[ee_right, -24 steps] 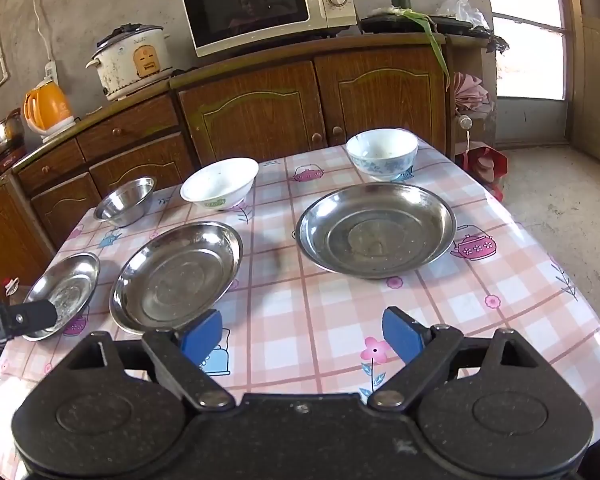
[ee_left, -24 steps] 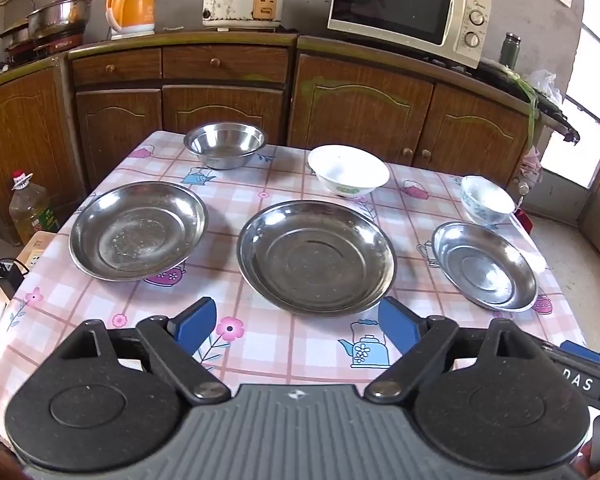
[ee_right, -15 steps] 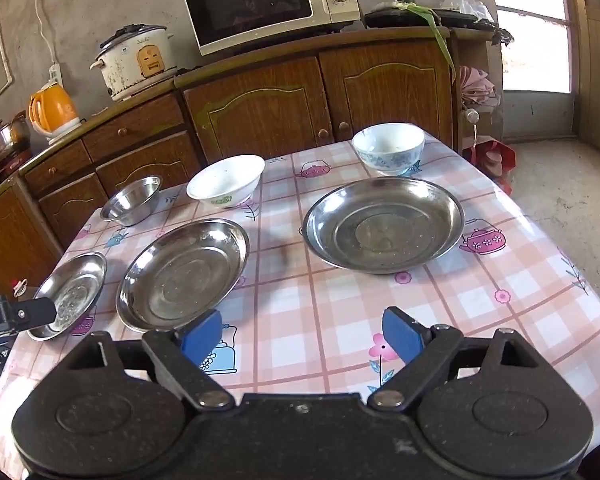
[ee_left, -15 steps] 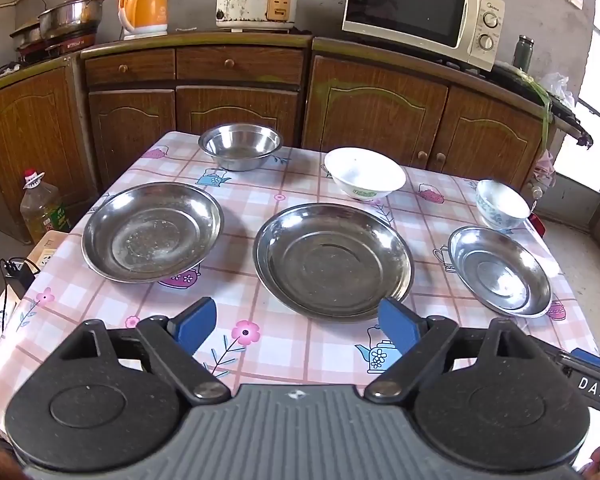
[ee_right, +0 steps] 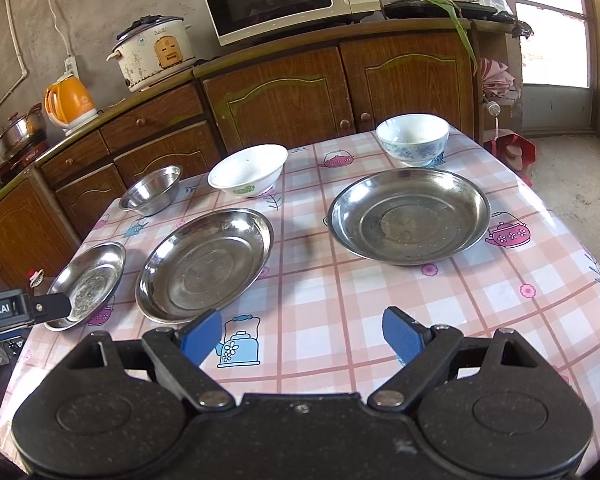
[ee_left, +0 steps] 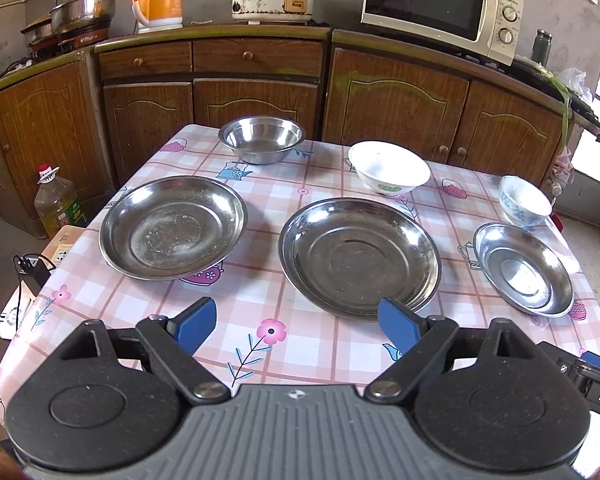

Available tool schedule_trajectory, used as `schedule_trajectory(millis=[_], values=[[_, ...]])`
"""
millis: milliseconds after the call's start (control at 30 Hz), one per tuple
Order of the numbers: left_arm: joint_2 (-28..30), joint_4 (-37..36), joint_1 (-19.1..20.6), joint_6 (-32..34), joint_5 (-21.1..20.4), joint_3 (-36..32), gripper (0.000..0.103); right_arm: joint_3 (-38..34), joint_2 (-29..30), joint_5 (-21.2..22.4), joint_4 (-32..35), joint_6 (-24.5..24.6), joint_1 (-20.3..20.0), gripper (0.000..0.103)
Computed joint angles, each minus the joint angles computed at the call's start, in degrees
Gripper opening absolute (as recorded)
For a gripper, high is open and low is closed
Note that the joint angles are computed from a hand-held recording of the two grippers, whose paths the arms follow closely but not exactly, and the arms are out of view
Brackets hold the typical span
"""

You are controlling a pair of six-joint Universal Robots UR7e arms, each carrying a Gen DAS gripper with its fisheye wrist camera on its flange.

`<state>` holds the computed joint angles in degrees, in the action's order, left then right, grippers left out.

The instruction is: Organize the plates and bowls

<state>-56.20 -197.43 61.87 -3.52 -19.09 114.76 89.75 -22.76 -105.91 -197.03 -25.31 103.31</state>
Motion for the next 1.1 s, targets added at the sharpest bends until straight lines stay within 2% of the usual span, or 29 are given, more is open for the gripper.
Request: schedule_trajectory(millis=[133,267,433,600,700,933,1100], values=[[-0.2,-0.4,0.2,0.7,-1.2,0.2,0.090,0.1,0.3,0.8,-1.1,-1.6,0.1,0.103],[1.1,-3.9,0.1,5.7,-0.1,-0.5,0.090,0.4,0.7,2.1,-2.6,-3.2,0.3,0.103],[1.5,-6.4,0.3,8.4,-0.4,-0.7,0.090,-0.5,2.3,0.7,-5.5,-5.1,1.0,0.103],[1.4,-7.7,0.6,9.9,-0.9,-0.7,0.090,-0.6,2.3,1.1,-4.0,-3.8,1.0,0.103],[0.5,-9.0,1.0,11.2,-3.6,0.2,0.090,-0.8,2.5,0.7,-2.4,-4.4,1.3,0.103],[-1.2,-4.3,2.0,7.8,-3.9,0.6,0.090,-0.4,2.5,3.9,-1.1,-3.9,1.3,0.103],[-2.2,-2.5,2.7,6.5,-4.1,1.0,0.090,-2.2,4.2,0.6,-0.8,-6.9,3.0,0.103]])
